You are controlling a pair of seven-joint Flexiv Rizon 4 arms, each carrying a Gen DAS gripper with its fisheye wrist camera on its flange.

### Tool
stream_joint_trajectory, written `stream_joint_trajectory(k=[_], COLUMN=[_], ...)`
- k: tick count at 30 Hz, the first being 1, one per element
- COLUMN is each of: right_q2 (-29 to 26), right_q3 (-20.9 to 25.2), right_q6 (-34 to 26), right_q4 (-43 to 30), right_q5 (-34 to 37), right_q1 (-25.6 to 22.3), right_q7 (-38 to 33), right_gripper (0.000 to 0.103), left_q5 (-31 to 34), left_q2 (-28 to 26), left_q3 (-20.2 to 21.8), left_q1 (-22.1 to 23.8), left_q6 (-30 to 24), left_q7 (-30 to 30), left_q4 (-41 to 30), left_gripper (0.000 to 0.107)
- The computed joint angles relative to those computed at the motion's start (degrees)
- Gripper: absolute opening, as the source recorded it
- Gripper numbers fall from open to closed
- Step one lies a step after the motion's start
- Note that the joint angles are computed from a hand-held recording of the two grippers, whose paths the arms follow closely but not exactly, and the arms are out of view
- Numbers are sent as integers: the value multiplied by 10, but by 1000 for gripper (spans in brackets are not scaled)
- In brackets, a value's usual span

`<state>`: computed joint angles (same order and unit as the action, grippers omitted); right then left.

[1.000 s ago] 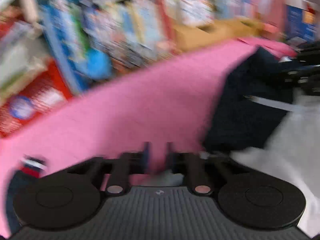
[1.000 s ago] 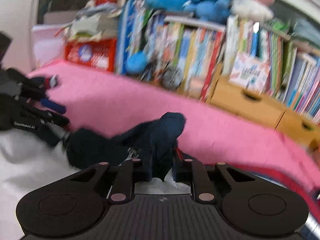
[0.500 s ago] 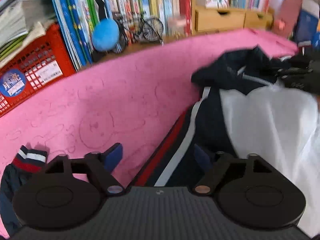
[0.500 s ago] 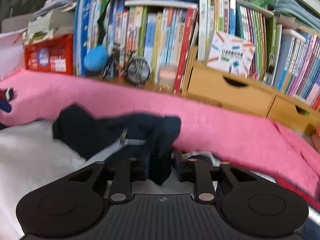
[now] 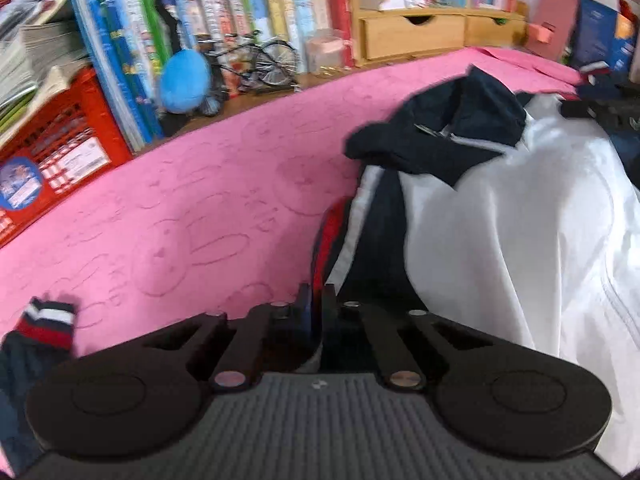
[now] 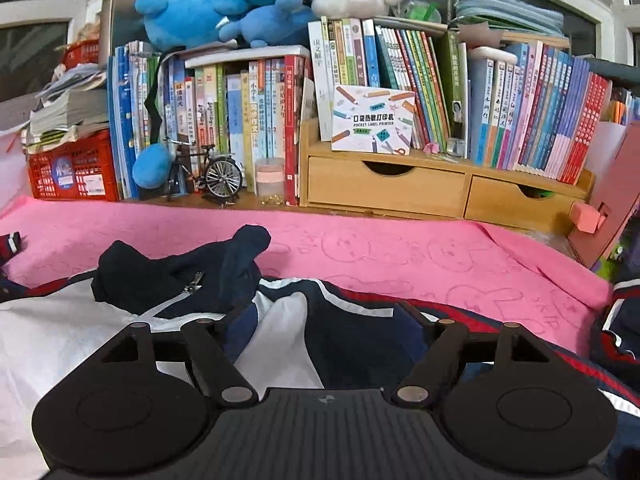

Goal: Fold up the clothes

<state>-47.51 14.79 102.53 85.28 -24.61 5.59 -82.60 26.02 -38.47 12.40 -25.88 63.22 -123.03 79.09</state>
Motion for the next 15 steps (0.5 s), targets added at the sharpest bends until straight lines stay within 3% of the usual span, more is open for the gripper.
stream_joint_trajectory(k=[2, 5, 7, 10, 12, 14, 15], right_q2=[2, 4, -2, -22, -37, -44, -45], right_q3=[-9, -12, 35, 156, 215, 246, 241], right_q6=[11, 14, 1, -45, -83, -127, -145], right_q4=[4, 4, 3, 8, 11, 5, -3], right_q5=[2, 0, -24, -73, -86, -89, -90], right_q1=[5, 6, -28, -103, -128, -130, -114], right_q7=[-2, 0, -8, -55, -96, -127, -136], right_gripper=[79, 80, 80, 79, 59, 50, 48], left_q5=[51, 119, 131, 124, 125, 128, 131], left_q2=[-8, -28, -43, -70, -88, -98, -97], left_q3=[59, 110, 105, 67, 53, 43, 40], left_q1=[-39, -69, -61, -32, -26, -24, -23], left_q6=[-31, -83, -112, -155, -191, -212, -213], left_q7=[-61, -153, -165, -137, -121, -110, -111], left_q4=[-33, -89, -119, -153, -171, -175, -173], left_gripper=[3, 4, 4, 5, 8, 9, 10])
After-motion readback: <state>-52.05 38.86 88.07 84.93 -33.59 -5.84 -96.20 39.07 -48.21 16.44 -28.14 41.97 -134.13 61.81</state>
